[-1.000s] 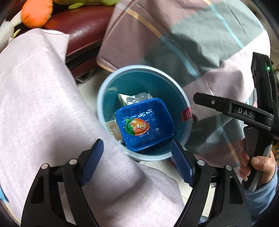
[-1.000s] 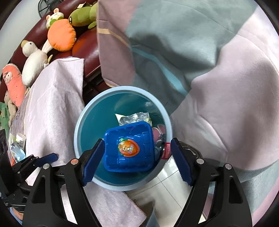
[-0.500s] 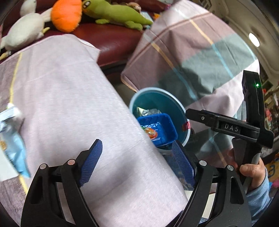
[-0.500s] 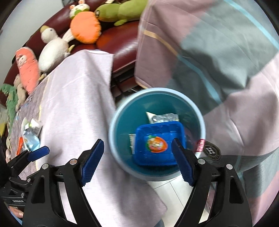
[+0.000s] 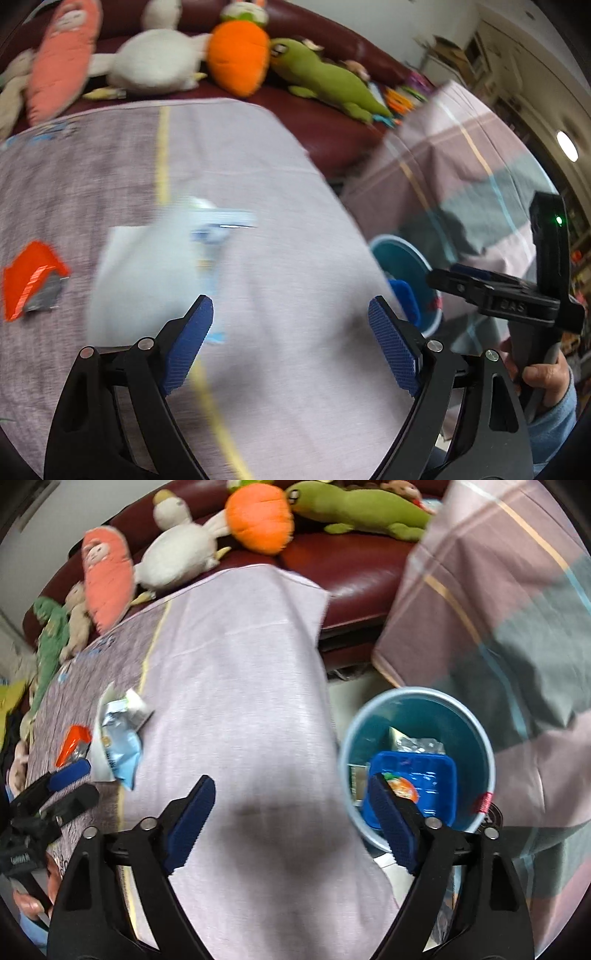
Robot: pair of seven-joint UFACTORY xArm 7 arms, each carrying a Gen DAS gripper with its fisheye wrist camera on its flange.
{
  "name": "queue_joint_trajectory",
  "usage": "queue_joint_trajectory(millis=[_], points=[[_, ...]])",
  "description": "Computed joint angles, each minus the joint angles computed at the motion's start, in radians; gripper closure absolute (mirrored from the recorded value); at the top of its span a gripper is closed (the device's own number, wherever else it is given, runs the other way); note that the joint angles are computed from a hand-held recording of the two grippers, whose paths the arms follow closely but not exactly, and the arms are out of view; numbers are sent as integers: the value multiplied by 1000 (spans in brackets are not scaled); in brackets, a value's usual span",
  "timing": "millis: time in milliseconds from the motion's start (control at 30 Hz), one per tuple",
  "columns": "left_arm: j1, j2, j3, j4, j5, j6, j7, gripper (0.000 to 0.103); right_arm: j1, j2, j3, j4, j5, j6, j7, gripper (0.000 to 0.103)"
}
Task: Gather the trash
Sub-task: 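Move both open grippers back over the paper towel and wrappers on the table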
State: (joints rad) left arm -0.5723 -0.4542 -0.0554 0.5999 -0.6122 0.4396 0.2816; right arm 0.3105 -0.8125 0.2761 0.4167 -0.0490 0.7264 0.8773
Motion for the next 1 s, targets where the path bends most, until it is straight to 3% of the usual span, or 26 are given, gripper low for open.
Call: queue_joint_trajectory(millis=[200, 433, 1000], points=[[79, -51, 76, -53, 30, 12, 42, 16, 14, 173, 44, 125, -16, -24, 9, 21], [140, -18, 130, -63, 20, 30, 102, 16, 35, 314, 63, 241, -61, -18, 25, 20], [220, 82, 114, -17, -57, 60, 225, 16, 77, 501, 21, 364, -102, -20, 23, 20]])
